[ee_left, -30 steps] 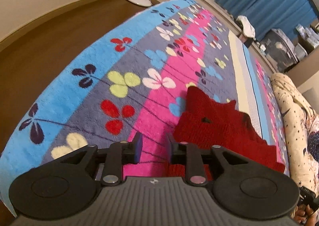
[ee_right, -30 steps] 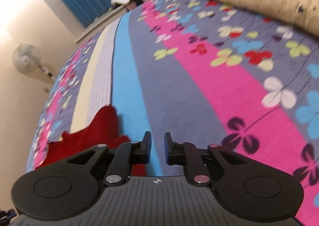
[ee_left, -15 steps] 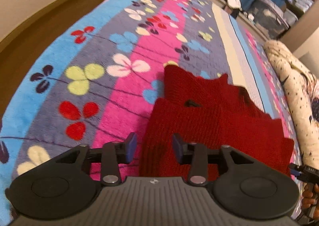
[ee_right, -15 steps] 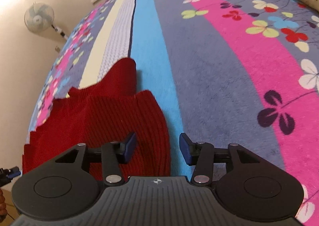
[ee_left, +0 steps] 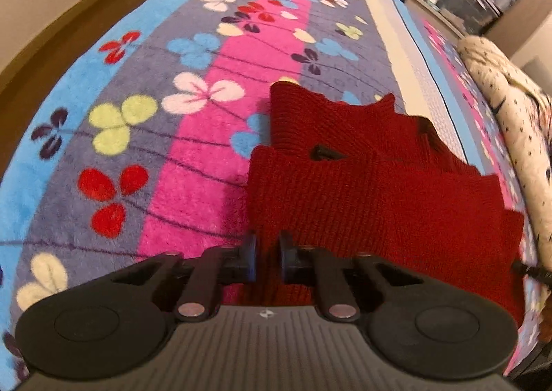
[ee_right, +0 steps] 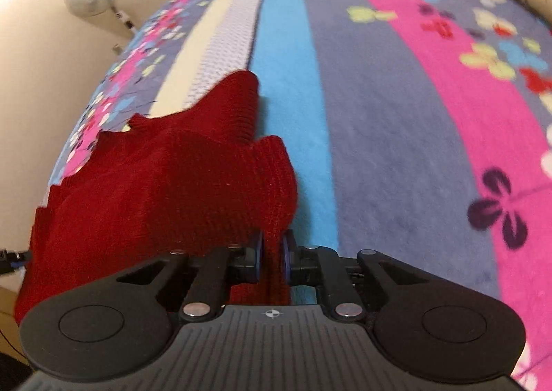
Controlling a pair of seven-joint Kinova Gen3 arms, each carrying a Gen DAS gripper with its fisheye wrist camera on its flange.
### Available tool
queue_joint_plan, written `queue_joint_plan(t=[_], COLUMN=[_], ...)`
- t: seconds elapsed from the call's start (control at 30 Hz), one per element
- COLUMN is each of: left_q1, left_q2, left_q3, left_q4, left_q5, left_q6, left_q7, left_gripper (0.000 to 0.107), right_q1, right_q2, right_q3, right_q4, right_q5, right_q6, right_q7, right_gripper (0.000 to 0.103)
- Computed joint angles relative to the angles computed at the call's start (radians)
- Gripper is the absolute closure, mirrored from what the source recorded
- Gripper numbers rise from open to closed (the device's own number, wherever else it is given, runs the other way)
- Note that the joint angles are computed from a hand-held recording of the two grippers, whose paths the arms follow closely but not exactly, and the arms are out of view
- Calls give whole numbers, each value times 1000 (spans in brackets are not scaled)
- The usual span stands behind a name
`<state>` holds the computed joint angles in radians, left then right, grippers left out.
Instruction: Fold small clothes
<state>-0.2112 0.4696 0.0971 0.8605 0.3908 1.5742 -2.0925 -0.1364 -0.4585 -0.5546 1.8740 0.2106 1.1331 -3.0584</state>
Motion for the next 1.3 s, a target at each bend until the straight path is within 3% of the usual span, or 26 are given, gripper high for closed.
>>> queue_joint_plan(t=[0.1,0.2,0.27,0.37,0.47,0.57,0.73,0.87,1.0,1.07,1.17,1.23,1.3], left_q1=[3,17,-6,-1,62,43,80,137,42,31,136,228,306], left_q2=[-55,-95,-124,-188,-238,-260,-265,-219,-210,-211,-168,-97,-46], left_q3=[-20,-107,-109,-137,-212,-160,-165,-200,-61,-44,-145,-237,-311], left_q4=[70,113,154,249,334,372,404,369,385,400,338,284,237], left_q5=[20,134,195,286,365,359,370,318,297,306,229,147,71], left_q6=[-82,-134,-184,-301,-423,-510,-595,-597,-662,-696,-644,-562,-483], left_q7=[-83,-131,-158,-242,-313,-307,-341,-303,-291,-289,-207,-180,-150], left_gripper=[96,96,97,97,97,97,97,97,97,97,96,96,96], right_q1=[45,127,169,237,337,428,568,682,765,817,894,935,1005], right_q2=[-34,-95,-131,-160,-200,-229,-268,-296,-300,-322,-326,-244,-152], right_q3=[-53,-101,-131,-180,-237,-275,-296,-297,-328,-342,-363,-397,-477], right_q4=[-9,-10,-11,-24,-32,-38,-41,-31,-33,-34,-60,-88,-87], right_q5=[50,75,108,164,205,216,167,61,29,15,-42,-124,-205], right_q6=[-4,-28,-45,-63,-88,-109,-166,-233,-272,-296,-283,-208,-127], right_q7=[-15,-12,-22,-14,7,36,102,213,255,272,338,411,476], right_gripper=[92,93,93,93,93,93,93,93,93,93,93,93,93])
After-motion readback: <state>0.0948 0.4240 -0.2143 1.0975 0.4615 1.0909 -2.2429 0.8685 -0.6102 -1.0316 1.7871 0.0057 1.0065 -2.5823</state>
